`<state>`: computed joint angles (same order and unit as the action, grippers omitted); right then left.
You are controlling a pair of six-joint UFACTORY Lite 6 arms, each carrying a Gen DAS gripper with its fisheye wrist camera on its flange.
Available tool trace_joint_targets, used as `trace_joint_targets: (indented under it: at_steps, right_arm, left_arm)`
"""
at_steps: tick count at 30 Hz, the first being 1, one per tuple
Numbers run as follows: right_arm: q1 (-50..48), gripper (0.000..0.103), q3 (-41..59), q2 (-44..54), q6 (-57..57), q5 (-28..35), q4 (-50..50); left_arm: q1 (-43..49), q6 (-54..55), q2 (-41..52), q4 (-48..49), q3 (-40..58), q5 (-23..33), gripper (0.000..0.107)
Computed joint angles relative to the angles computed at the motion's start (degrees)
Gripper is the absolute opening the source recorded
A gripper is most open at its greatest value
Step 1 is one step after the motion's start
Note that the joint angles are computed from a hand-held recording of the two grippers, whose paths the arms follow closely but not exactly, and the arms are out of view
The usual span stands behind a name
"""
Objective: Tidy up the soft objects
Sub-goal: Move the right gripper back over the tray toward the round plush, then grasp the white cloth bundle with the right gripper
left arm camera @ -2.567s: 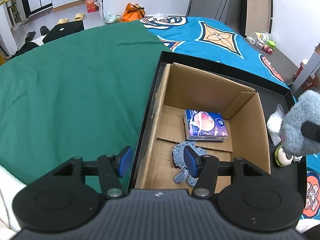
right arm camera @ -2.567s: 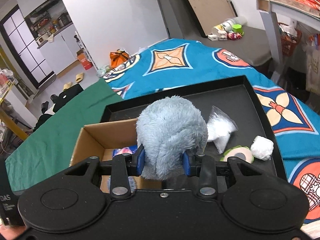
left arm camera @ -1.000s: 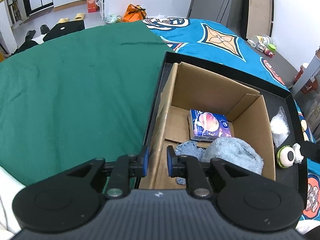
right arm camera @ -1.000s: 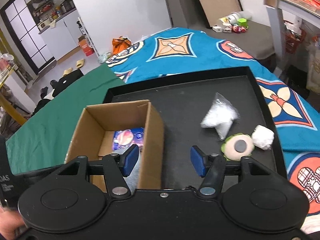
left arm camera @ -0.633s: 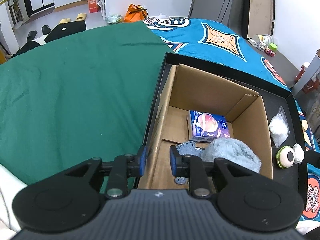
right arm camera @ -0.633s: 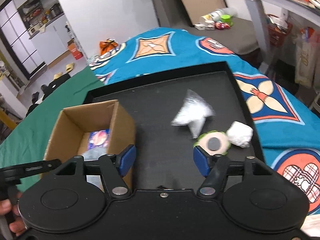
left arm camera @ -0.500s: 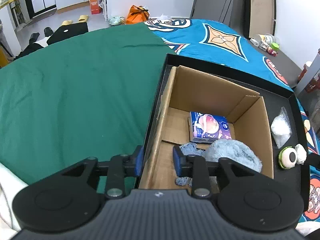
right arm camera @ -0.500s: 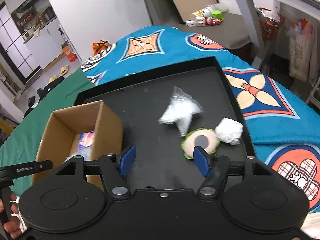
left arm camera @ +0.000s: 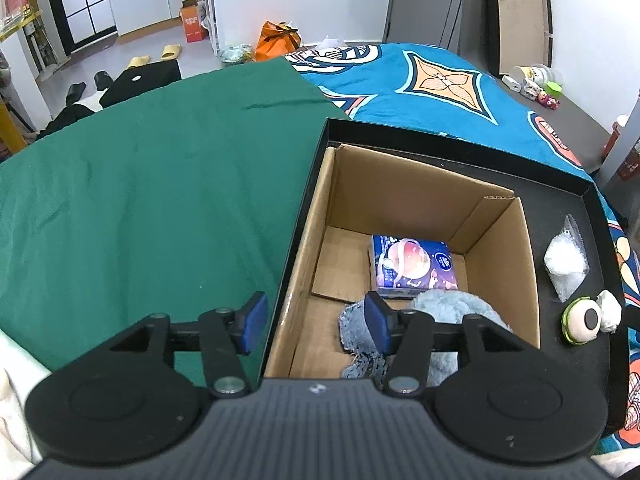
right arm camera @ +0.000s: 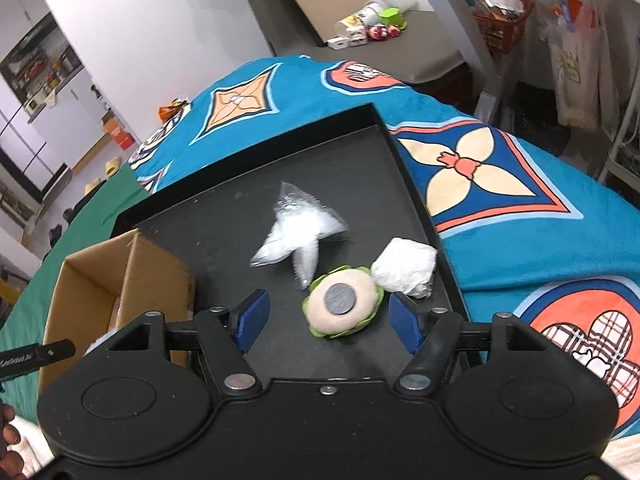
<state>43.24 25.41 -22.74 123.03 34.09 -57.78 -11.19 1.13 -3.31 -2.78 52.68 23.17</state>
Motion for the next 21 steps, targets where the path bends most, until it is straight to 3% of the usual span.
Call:
trace_joint_targets:
  at_steps: [13, 21]
  right_arm:
    - [-5.58, 0.057, -9.60, 2.82, 31.44, -4.91, -23.39]
    - [-10.47, 0.056, -9.20, 8.30, 38.89, -6.05, -32.25]
  left_arm:
    - [-4.44, -18.88, 2.40, 16.24, 0.81, -1.69, 0.052]
    - [-7.09, -28.05, 4.65, 24.84, 1.87, -1.15, 0.052]
